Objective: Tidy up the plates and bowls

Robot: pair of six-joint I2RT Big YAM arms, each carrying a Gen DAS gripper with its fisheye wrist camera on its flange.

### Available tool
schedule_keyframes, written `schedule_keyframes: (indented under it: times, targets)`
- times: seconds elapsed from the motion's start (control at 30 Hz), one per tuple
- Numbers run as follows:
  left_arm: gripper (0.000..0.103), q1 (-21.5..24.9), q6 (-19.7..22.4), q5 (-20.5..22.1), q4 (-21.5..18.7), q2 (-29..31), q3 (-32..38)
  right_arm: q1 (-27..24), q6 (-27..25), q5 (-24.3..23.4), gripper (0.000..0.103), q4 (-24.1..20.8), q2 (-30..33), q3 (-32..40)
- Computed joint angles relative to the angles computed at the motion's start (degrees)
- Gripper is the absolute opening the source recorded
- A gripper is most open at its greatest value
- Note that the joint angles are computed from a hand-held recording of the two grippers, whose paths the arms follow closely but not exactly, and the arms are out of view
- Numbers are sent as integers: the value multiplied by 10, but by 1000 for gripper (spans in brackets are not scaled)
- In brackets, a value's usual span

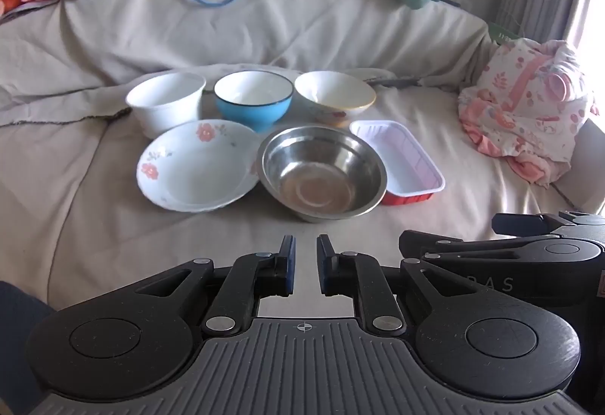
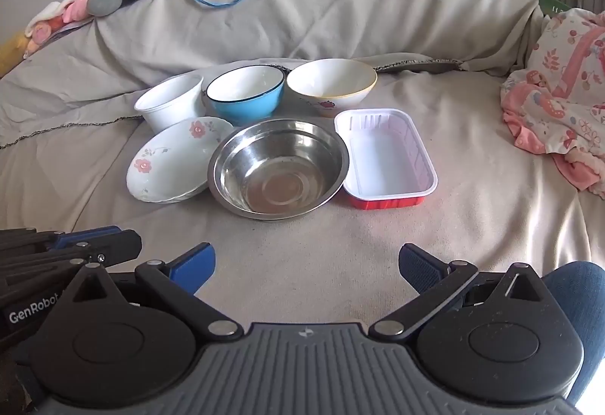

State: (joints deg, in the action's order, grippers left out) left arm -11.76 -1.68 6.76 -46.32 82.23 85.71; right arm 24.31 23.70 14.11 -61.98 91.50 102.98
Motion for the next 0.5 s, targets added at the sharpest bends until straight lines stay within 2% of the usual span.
schedule_keyframes:
  times: [0.5]
  targets:
    - [15, 3, 3, 4, -3, -2, -2, 4, 6, -1, 103, -5, -2, 1]
